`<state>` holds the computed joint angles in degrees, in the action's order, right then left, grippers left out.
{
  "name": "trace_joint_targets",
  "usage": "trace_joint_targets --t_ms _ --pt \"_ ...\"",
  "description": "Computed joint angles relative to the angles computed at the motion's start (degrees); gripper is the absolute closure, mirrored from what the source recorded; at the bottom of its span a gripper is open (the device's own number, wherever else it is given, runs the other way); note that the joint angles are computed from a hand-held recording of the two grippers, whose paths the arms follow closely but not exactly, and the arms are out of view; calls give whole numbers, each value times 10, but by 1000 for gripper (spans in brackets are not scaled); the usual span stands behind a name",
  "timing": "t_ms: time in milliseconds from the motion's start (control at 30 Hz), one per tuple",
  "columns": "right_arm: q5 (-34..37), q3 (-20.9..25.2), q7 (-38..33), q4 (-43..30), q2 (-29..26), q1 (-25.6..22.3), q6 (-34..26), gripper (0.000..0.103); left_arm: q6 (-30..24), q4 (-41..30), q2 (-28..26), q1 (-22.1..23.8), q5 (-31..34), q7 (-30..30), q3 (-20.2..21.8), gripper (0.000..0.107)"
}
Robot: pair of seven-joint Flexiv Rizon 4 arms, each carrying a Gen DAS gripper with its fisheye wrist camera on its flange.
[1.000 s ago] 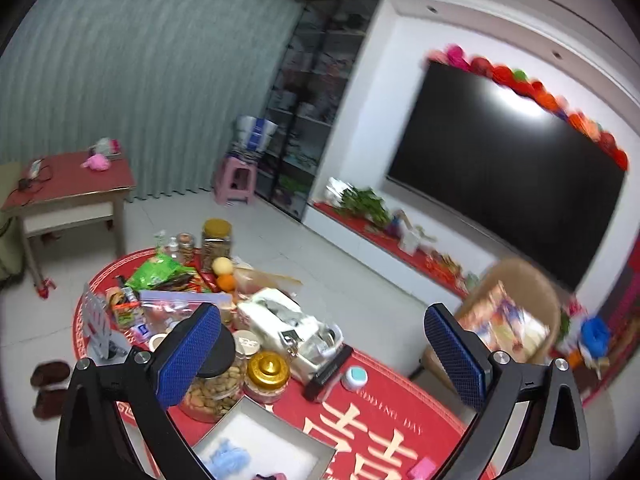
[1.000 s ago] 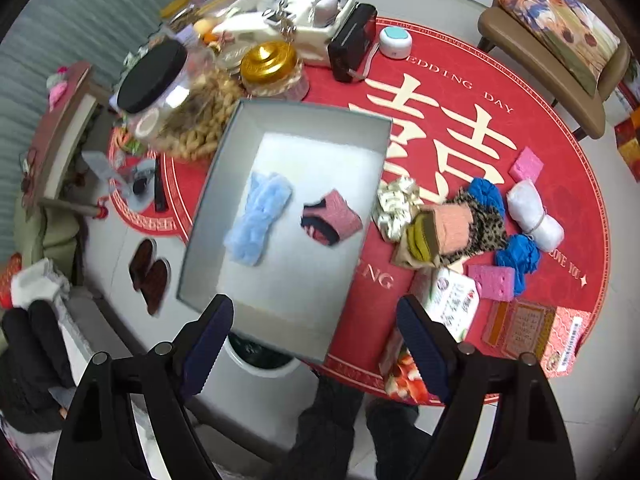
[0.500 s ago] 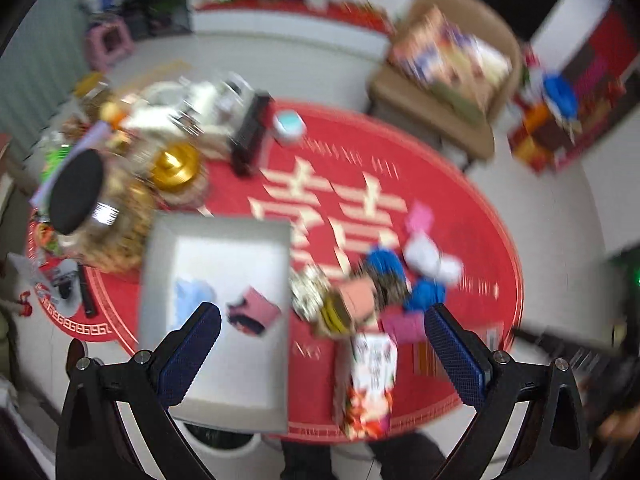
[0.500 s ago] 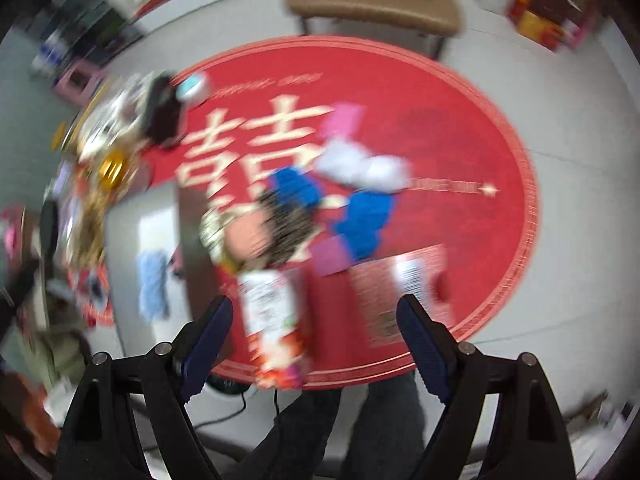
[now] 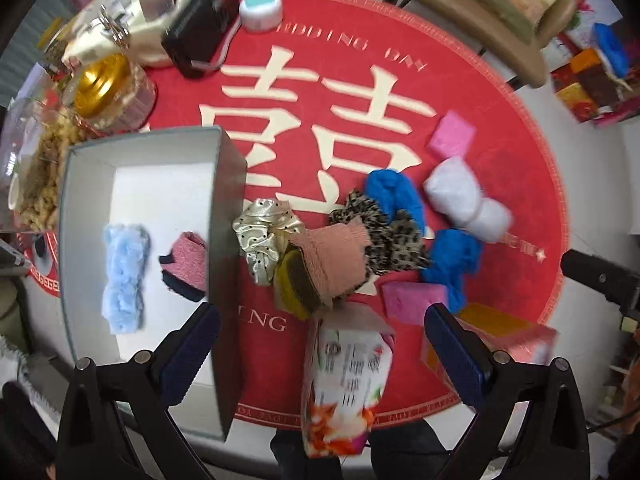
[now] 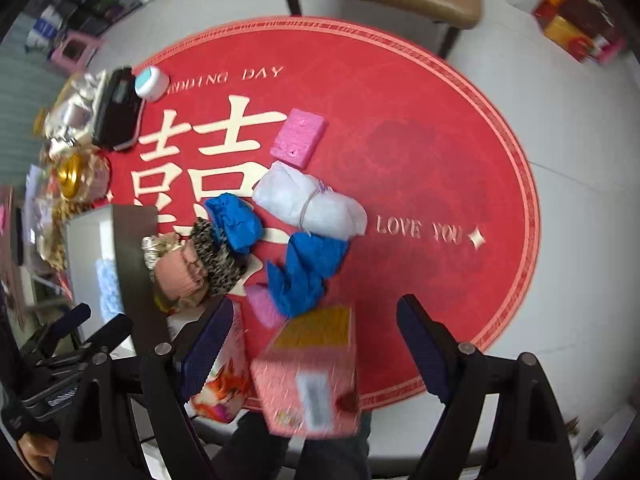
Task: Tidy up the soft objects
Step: 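Grasp the peach knit mitten with left tool while right grasps white tied bag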
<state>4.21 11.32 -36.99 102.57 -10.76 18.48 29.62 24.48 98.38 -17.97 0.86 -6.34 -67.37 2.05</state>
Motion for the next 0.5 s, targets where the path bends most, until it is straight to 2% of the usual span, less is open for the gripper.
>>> trace_joint_targets --t_ms 200,500 --pt "29 -4 -120 -35 -76 -24 10 17 -8 -24 -45 -21 40 -81 5 5" --pt "50 4 -233 -91 -168 -41 13 17 -9 -45 -89 -39 72 -133 7 5"
